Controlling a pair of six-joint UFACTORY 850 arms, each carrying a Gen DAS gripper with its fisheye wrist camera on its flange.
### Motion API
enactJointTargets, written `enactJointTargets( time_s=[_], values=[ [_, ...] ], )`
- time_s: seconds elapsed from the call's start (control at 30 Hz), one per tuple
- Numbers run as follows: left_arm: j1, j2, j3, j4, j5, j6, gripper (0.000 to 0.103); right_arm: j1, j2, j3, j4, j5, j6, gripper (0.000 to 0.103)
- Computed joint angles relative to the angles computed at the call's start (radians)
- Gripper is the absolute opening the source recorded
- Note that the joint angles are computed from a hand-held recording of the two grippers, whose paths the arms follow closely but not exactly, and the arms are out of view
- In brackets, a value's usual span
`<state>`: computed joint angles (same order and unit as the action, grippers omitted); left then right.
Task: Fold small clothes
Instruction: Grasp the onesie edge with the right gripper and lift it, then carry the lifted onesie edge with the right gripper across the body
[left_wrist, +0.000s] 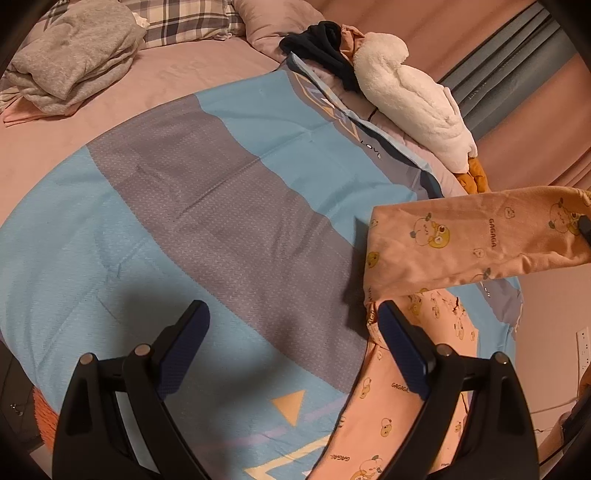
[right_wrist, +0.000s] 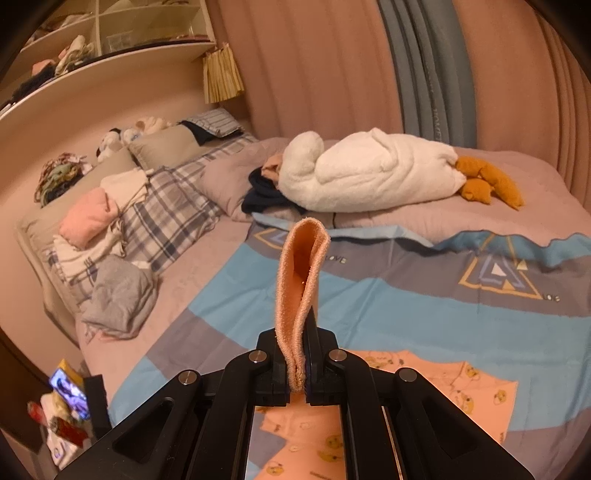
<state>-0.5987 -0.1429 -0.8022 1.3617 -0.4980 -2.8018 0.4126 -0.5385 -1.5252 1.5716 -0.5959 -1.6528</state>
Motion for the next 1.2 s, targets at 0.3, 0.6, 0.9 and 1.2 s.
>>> enactJointTargets(
  time_s=[0.3,0.6,0.9,1.2],
  values=[
    [-0.003,-0.018,-0.022,-0.007,0.009,0.029,0.092,-0.026,0.006,0.008,0.035,0.009,0.001,0.006],
    [0.006,-0.039,-0.046,-0.01,0.033,0.062,0.092,-0.046,0.001,0.015,0.039,0.033,0.017,0.006],
    [0.011,-0.054,-0.065,-0.026,0.051,0.096,0.092,-0.061,-0.001,0.025,0.052,0.059,0.03,0.006],
    [0.013,-0.066,-0.08,-0.051,0.059,0.129,0.092,-0.076,0.0,0.036,0.071,0.071,0.017,0.006]
  ],
)
